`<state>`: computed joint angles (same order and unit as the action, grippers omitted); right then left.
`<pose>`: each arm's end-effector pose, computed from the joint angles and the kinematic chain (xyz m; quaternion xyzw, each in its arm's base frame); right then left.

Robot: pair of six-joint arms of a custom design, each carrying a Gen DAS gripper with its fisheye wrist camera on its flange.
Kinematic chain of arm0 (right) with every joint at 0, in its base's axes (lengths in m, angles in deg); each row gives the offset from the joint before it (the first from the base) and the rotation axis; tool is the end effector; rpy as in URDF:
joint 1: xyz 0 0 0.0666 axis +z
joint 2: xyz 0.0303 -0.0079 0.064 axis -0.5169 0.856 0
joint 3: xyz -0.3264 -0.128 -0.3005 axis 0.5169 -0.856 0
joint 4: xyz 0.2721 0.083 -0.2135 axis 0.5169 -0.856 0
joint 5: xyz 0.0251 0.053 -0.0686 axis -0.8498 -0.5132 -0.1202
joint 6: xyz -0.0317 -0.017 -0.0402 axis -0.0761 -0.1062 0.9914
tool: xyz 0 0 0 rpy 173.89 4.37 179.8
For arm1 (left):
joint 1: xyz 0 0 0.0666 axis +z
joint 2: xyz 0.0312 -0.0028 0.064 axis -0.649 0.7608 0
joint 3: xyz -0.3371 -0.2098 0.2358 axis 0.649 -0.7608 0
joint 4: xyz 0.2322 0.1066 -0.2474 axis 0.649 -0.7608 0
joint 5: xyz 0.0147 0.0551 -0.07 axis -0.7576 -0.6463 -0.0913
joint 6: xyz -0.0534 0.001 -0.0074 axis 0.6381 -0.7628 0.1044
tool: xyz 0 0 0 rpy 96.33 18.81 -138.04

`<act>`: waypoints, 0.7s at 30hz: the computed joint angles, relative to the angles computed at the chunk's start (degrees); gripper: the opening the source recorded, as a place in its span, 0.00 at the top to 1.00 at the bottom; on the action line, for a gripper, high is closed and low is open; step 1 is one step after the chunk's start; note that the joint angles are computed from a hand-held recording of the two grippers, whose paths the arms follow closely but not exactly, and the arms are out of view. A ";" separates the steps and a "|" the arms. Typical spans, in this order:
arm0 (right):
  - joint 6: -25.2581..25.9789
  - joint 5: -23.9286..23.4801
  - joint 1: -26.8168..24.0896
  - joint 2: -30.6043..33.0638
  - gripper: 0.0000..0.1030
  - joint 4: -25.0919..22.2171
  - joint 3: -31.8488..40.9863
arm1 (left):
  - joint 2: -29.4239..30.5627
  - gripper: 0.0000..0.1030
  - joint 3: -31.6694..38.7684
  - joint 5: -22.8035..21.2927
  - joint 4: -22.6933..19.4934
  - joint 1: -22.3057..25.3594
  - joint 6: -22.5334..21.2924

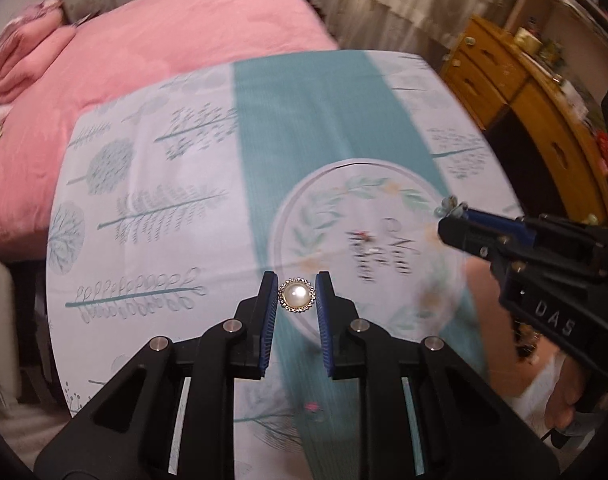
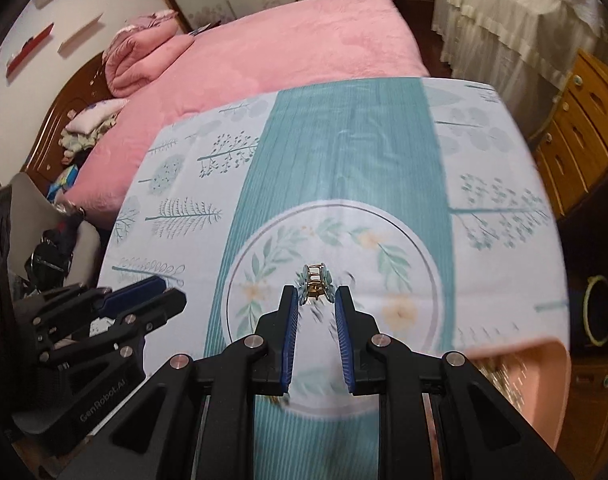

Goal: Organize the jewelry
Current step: 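Carry the pearl earring and gold charm into the peach tray and release both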

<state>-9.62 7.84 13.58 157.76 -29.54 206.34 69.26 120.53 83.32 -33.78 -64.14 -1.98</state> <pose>0.4419 0.4324 0.5066 -0.0228 0.9734 0.1219 0.1928 0.4510 -0.1977 0.5171 0.1014 0.9751 -0.0544 0.1895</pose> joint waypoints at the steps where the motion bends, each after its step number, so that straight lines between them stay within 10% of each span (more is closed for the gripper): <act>1: -1.10 0.37 0.25 -1.70 0.82 0.03 -1.76 | 0.17 0.84 0.89 0.25 -0.49 -0.68 -0.25; 21: -21.47 7.62 2.95 -26.52 0.82 -5.98 -29.29 | 7.91 0.84 14.82 5.72 -5.58 -15.02 -7.09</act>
